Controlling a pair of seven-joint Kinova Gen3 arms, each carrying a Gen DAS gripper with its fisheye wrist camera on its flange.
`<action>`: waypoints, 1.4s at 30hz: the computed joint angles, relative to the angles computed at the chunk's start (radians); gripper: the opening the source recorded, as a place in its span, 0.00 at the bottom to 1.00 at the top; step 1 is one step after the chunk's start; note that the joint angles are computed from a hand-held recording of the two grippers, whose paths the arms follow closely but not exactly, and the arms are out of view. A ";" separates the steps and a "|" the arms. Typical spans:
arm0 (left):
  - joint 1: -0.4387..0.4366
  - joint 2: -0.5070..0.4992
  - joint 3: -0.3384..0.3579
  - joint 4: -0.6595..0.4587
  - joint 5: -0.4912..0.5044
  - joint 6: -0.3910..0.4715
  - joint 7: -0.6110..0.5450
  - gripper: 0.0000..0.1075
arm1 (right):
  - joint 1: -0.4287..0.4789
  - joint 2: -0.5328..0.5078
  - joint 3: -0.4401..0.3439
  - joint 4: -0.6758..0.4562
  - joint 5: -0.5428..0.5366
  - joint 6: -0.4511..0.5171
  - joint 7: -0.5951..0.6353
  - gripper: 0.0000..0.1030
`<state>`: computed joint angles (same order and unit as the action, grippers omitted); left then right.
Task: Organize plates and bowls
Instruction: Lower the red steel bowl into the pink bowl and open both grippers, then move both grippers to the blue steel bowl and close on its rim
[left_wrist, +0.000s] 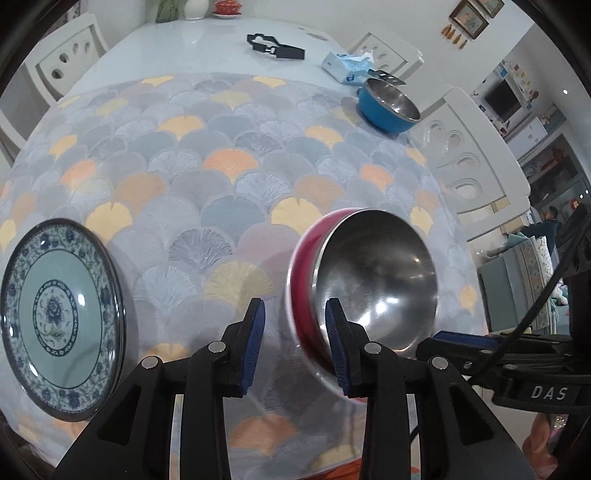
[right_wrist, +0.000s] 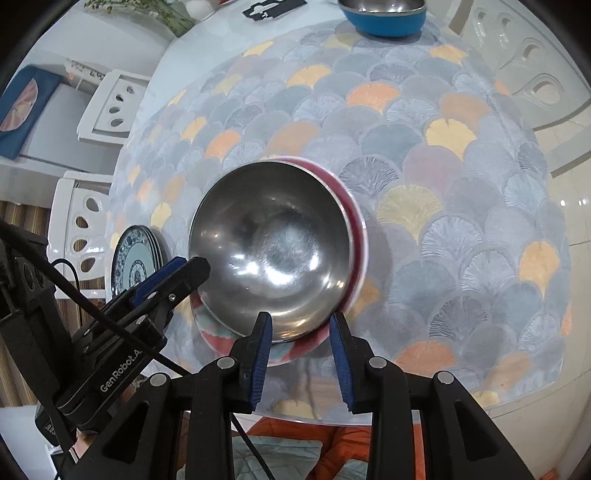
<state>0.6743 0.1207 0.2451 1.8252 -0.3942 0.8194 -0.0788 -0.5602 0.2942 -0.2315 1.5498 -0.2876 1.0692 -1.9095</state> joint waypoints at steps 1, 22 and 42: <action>-0.006 -0.005 -0.001 0.011 0.013 -0.017 -0.008 0.29 | 0.000 0.002 -0.001 -0.003 0.000 0.001 0.004 0.30; -0.199 -0.104 -0.009 -0.055 0.074 -0.174 -0.151 0.30 | 0.124 0.053 0.030 -0.197 -0.077 0.089 0.140 0.38; -0.277 0.370 -0.123 -0.722 0.200 0.009 -0.639 0.65 | 0.247 0.333 0.106 -0.637 -0.028 0.049 0.043 0.54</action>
<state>0.3973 0.4903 0.1222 1.1029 -0.1945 0.8283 -0.7182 -0.3129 0.6273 -0.1250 0.9129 -0.3160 1.1187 -1.8663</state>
